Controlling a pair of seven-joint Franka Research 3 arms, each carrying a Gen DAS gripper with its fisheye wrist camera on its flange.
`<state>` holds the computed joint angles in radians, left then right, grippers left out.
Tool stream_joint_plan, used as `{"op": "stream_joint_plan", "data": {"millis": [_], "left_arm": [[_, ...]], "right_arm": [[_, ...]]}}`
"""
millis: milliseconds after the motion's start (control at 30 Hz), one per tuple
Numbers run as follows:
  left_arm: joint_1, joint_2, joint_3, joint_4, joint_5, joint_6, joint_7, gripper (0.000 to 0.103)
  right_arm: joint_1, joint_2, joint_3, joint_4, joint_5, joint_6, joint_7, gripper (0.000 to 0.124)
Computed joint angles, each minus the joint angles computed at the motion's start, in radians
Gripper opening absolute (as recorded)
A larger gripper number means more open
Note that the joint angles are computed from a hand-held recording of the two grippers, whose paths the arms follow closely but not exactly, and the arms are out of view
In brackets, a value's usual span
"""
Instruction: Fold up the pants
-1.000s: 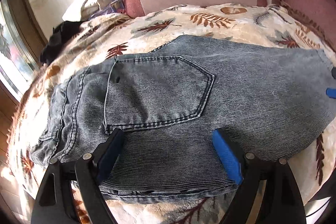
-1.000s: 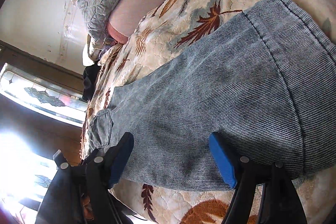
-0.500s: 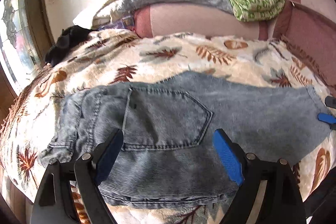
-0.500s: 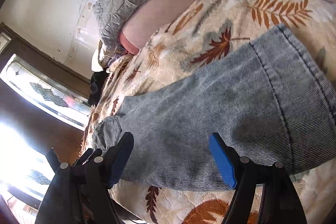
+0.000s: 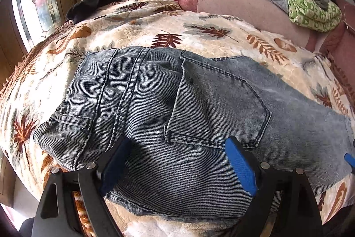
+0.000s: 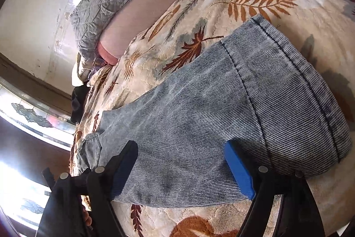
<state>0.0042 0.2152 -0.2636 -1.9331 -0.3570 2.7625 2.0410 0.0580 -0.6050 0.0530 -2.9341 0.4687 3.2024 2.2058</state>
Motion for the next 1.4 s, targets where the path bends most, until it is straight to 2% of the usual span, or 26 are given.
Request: {"op": "stream_joint_plan", "data": {"millis": [100, 167, 200, 267, 300, 333, 400, 500, 600, 667, 733, 800, 900, 933, 967, 1000, 1133, 1200, 1300, 1400], "left_arm": [[0.041, -0.026, -0.041, -0.024, -0.152, 0.091, 0.092, 0.088], [0.04, -0.029, -0.04, -0.023, -0.188, 0.131, 0.107, 0.088], [0.031, -0.022, -0.027, -0.014, -0.168, 0.125, 0.078, 0.088], [0.013, 0.012, 0.009, 0.034, -0.084, 0.029, -0.009, 0.088], [-0.011, 0.038, 0.043, 0.067, 0.01, -0.047, -0.086, 0.088], [-0.015, 0.056, 0.048, 0.081, 0.105, -0.071, -0.143, 0.088], [-0.032, 0.03, 0.056, 0.042, 0.147, -0.016, -0.146, 0.088], [0.029, -0.01, -0.017, 0.005, 0.012, 0.057, -0.025, 0.088], [0.059, -0.022, -0.051, 0.04, -0.131, 0.053, 0.071, 0.088], [0.038, 0.002, -0.033, 0.097, -0.122, 0.047, 0.06, 0.088], [0.003, 0.049, 0.002, 0.165, -0.034, 0.015, -0.014, 0.088], [-0.041, 0.105, 0.053, 0.229, 0.114, -0.062, -0.135, 0.088], [-0.049, 0.159, 0.072, 0.267, 0.22, -0.18, -0.257, 0.088], [-0.042, 0.155, 0.065, 0.25, 0.219, -0.156, -0.255, 0.088], [-0.042, 0.151, 0.061, 0.238, 0.243, -0.136, -0.253, 0.088], [-0.041, 0.153, 0.058, 0.24, 0.265, -0.14, -0.252, 0.088], [-0.011, 0.158, 0.029, 0.239, 0.249, -0.137, -0.236, 0.09], [-0.008, 0.155, 0.026, 0.228, 0.252, -0.121, -0.232, 0.09], [-0.003, 0.158, 0.021, 0.231, 0.256, -0.115, -0.225, 0.091], [0.005, 0.165, 0.012, 0.238, 0.243, -0.117, -0.212, 0.092]], "right_arm": [[-0.011, 0.003, 0.013, 0.002, -0.005, -0.003, 0.004, 0.084], [-0.021, 0.007, 0.025, 0.005, -0.011, -0.005, 0.007, 0.084], [-0.026, 0.008, 0.032, 0.006, -0.013, -0.006, 0.009, 0.084], [-0.039, 0.009, 0.049, 0.005, -0.017, -0.003, 0.019, 0.084], [-0.049, 0.009, 0.061, 0.005, -0.019, -0.003, 0.025, 0.084], [-0.061, 0.009, 0.075, 0.005, -0.024, -0.006, 0.031, 0.084], [-0.081, 0.011, 0.095, 0.01, -0.035, -0.016, 0.041, 0.084], [-0.084, 0.007, 0.09, 0.015, -0.047, -0.033, 0.05, 0.084], [-0.131, -0.017, 0.124, 0.041, -0.079, -0.115, 0.077, 0.084], [-0.156, -0.02, 0.142, 0.083, -0.128, -0.164, 0.08, 0.084], [-0.146, 0.003, 0.127, 0.148, -0.178, -0.204, 0.051, 0.084], [-0.114, 0.063, 0.094, 0.246, -0.218, -0.246, 0.001, 0.084], [-0.059, 0.212, 0.046, 0.44, -0.263, -0.322, -0.093, 0.084], [-0.075, 0.275, 0.064, 0.518, -0.252, -0.357, -0.139, 0.084], [-0.057, 0.347, 0.048, 0.605, -0.255, -0.4, -0.172, 0.083], [-0.004, 0.422, -0.002, 0.693, -0.258, -0.44, -0.206, 0.083], [0.043, 0.706, -0.037, 1.042, -0.262, -0.605, -0.298, 0.063], [0.054, 0.836, -0.047, 1.217, -0.264, -0.717, -0.325, 0.062], [0.068, 0.992, -0.064, 1.43, -0.29, -0.858, -0.342, 0.062], [0.066, 1.102, -0.07, 1.581, -0.281, -0.95, -0.354, 0.056]]}}
